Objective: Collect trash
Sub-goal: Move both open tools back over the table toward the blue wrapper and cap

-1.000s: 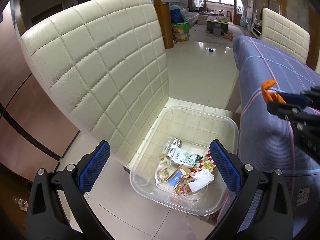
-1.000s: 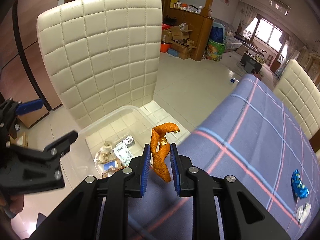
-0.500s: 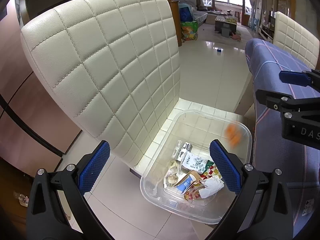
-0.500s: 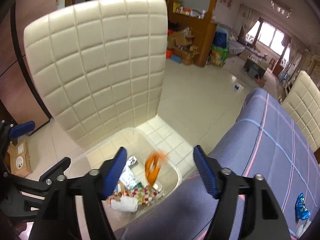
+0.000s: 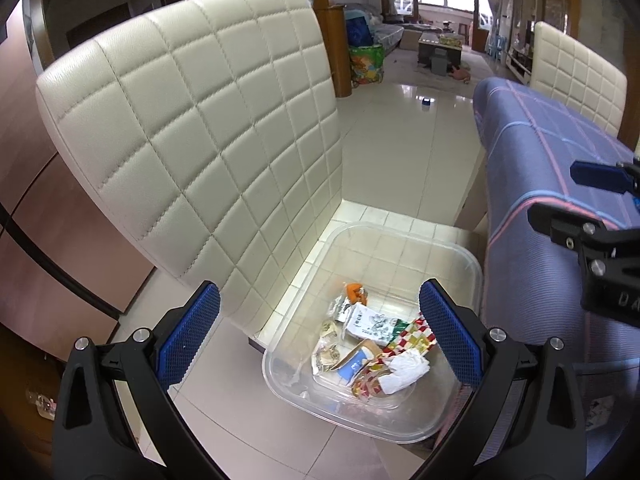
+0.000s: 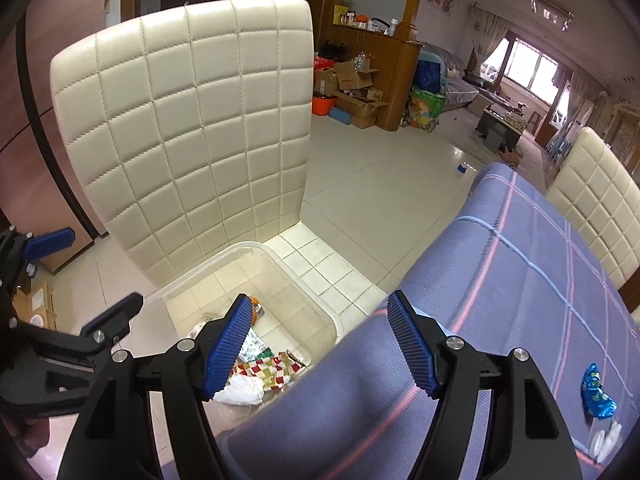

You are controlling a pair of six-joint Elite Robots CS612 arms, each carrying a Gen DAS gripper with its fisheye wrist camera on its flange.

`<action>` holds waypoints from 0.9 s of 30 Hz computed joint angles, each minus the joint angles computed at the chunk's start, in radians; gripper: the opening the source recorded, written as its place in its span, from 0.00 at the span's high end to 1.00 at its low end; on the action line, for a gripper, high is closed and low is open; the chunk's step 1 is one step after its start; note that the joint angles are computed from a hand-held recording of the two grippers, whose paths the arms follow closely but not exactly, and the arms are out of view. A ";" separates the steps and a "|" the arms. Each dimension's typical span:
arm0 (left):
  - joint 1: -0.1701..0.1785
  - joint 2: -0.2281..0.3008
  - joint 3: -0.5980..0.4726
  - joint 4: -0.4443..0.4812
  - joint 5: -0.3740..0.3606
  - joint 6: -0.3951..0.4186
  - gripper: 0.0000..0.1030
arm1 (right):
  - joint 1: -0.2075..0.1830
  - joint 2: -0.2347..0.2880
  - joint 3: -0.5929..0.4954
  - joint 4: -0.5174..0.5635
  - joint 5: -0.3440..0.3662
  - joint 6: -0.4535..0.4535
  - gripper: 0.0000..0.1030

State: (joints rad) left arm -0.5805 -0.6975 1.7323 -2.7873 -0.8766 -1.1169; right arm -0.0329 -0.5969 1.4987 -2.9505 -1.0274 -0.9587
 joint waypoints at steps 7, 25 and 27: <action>-0.030 -0.008 -0.020 0.002 0.018 0.027 0.04 | -0.043 -0.033 0.051 -0.042 0.030 -0.008 0.34; -0.104 0.071 -0.235 -0.008 -0.014 0.247 0.04 | -0.213 -0.036 0.052 -0.145 0.035 0.144 0.34; -0.110 0.084 -0.264 -0.007 -0.019 0.271 0.04 | -0.230 -0.030 0.043 -0.151 0.031 0.163 0.34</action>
